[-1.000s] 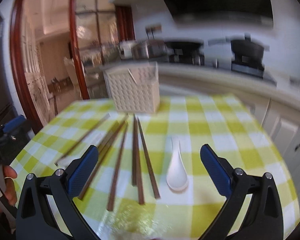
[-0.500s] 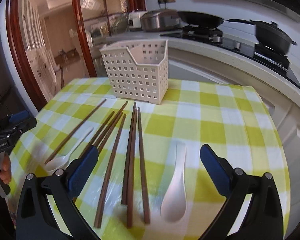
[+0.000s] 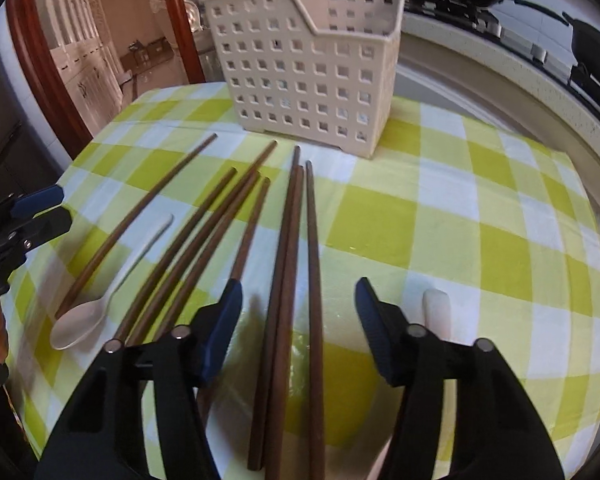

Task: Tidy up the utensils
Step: 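Lower the left tool onto one brown chopstick and close it while the right tool grasps another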

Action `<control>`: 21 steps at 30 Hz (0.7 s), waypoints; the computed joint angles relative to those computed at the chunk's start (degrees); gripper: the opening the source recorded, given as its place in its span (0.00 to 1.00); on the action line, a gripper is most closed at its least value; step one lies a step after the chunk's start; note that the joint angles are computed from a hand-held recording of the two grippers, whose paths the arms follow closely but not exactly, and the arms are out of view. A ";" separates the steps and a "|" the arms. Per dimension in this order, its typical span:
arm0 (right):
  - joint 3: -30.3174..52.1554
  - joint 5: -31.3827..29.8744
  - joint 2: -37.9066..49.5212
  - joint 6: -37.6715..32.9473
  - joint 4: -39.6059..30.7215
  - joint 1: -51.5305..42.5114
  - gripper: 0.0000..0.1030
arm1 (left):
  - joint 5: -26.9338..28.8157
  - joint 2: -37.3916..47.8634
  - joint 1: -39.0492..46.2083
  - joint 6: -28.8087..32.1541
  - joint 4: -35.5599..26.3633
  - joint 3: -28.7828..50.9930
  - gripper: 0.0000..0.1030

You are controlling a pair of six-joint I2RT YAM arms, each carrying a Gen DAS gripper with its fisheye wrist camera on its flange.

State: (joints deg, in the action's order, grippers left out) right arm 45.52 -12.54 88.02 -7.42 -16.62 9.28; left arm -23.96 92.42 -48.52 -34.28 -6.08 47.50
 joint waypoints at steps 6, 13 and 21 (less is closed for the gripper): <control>-0.38 0.87 0.53 -0.60 0.08 -1.37 0.45 | 0.07 0.11 0.10 -0.22 0.39 -0.49 0.58; 0.28 -2.32 -0.32 -0.76 -0.84 -4.53 0.45 | 1.62 1.43 1.40 0.79 0.69 0.24 0.58; 3.36 -0.82 3.64 -1.31 -1.08 -3.83 0.38 | 5.94 8.06 4.68 4.14 -0.63 6.21 0.35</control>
